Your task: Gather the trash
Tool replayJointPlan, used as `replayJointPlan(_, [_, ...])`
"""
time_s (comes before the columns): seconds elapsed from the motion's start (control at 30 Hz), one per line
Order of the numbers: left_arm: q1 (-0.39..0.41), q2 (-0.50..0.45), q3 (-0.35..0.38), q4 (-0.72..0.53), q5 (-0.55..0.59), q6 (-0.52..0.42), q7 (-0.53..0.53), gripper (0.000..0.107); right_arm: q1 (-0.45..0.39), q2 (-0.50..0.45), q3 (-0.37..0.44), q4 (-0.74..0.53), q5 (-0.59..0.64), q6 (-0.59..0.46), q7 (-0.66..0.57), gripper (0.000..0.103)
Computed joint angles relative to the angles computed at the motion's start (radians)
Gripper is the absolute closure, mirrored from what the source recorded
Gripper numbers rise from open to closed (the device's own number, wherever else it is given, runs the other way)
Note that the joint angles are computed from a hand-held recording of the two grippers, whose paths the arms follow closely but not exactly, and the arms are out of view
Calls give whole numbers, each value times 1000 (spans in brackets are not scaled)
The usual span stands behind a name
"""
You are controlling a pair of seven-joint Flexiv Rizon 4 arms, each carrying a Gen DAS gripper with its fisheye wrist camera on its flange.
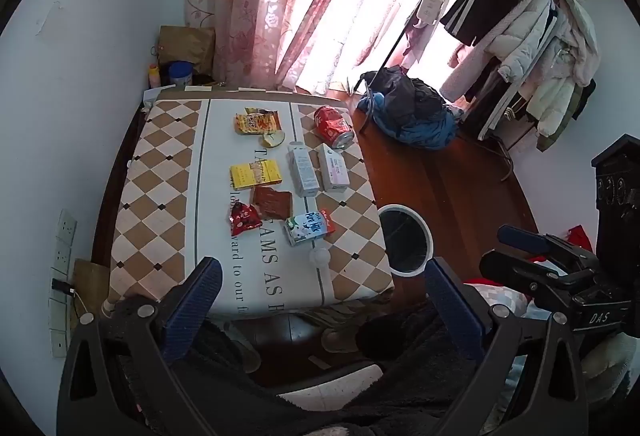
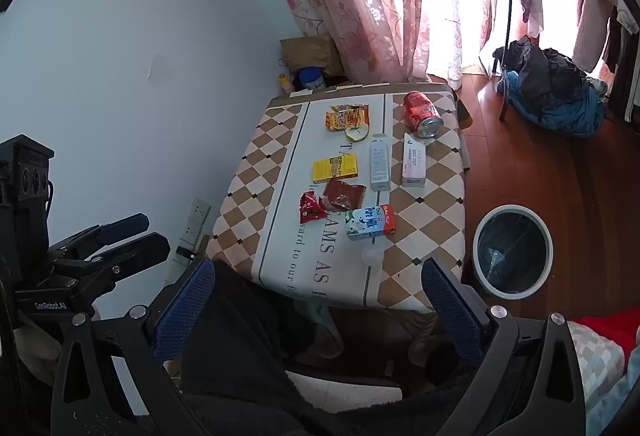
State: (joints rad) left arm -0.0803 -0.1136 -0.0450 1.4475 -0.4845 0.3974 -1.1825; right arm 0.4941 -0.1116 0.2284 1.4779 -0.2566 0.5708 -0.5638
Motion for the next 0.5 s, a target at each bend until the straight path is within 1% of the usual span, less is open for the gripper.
replayJointPlan(0.13, [0, 3, 0, 3, -4, 0, 5, 4, -3, 0, 0, -11, 16, -15, -8, 0])
replayJointPlan(0.2, [-7, 0, -7, -16, 5, -10, -13, 4, -3, 2, -1, -10, 13, -13, -7, 0])
replayJointPlan(0.37, [-14, -11, -11, -26, 5, -10, -17, 4, -7, 14, 3, 11, 22, 5, -2, 0])
replayJointPlan(0.5, [-6, -5, -6, -10, -19, -8, 8, 4, -9, 18, 5, 27, 23, 20, 2, 0])
